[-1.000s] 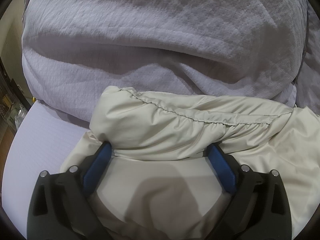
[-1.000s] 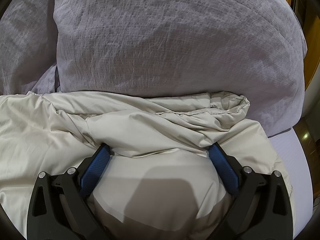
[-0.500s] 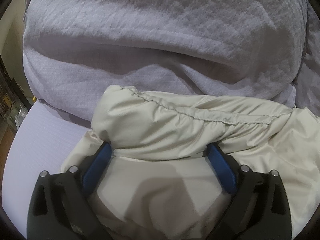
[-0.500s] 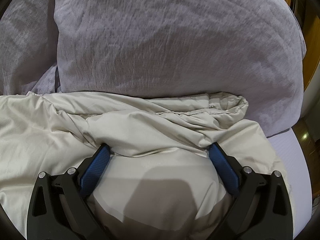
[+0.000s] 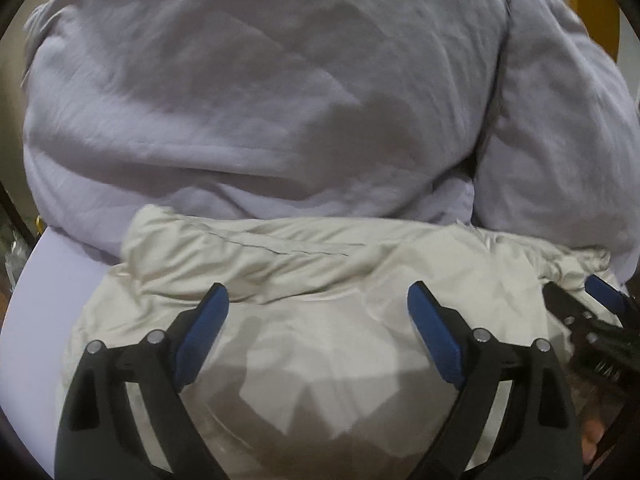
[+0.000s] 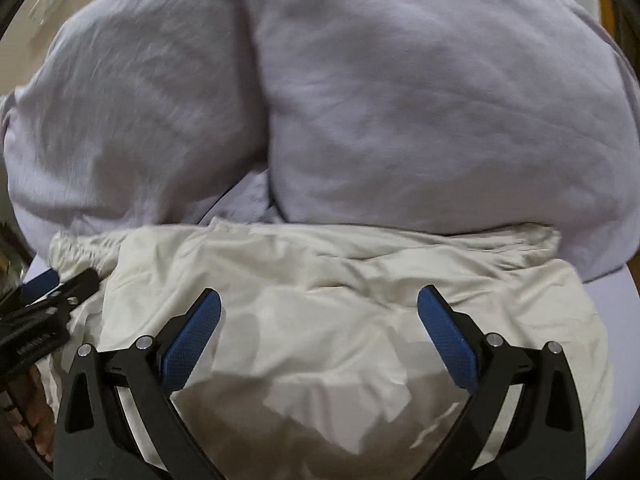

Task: Fold large clothes

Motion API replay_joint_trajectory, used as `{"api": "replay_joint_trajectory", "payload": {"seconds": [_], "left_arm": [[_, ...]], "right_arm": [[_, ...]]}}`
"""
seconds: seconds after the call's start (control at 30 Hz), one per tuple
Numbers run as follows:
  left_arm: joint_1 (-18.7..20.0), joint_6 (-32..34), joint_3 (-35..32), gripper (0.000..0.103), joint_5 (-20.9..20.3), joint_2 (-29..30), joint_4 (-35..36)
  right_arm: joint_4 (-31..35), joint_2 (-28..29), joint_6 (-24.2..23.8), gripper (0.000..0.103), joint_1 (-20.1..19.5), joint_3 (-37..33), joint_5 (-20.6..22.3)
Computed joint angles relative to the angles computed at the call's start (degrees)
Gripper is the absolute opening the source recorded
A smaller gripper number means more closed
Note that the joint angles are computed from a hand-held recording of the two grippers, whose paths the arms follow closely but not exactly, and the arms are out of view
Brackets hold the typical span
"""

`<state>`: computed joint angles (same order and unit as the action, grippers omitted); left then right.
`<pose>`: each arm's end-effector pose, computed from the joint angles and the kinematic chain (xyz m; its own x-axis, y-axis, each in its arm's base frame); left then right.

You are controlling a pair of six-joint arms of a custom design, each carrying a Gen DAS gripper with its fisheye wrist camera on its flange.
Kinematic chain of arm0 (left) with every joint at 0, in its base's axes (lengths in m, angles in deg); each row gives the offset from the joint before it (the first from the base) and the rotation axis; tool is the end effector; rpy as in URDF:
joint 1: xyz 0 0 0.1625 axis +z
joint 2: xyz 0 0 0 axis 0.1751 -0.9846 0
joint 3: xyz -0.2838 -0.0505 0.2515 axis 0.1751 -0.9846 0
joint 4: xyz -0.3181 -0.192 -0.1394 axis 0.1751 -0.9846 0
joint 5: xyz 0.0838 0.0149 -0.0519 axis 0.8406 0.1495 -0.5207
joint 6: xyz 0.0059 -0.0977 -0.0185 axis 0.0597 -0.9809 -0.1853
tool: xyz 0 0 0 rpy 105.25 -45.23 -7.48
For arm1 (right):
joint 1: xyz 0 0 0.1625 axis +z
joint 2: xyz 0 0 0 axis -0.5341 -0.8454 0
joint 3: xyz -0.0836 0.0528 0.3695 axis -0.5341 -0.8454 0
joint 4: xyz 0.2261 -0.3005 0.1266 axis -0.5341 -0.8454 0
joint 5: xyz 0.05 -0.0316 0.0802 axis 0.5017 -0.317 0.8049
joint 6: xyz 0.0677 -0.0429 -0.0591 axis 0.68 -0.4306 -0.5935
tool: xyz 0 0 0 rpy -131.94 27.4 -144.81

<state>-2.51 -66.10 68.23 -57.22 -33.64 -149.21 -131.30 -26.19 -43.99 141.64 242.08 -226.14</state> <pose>-0.3205 -0.2486 0.1061 -0.7399 0.0510 -0.6708 0.4676 0.7558 -0.4584 0.1430 -0.2217 0.2441 -0.7634 0.1105 0.6363 -0.3723 0.7298 -0.5734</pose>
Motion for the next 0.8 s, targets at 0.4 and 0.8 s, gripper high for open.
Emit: {"api": "replay_joint_trajectory", "payload": {"seconds": [0.4, 0.8], "left_arm": [[3.0, -1.4, 0.3, 0.093, 0.0, 6.1, -4.4], [1.3, -4.1, 2.3, 0.094, -1.9, 6.7, -5.2]], "right_arm": [[-16.1, 10.8, -6.9, 0.102, -9.0, 0.5, 3.2], [-19.0, 10.7, -10.2, 0.102, -14.6, 1.9, 7.9]]}}
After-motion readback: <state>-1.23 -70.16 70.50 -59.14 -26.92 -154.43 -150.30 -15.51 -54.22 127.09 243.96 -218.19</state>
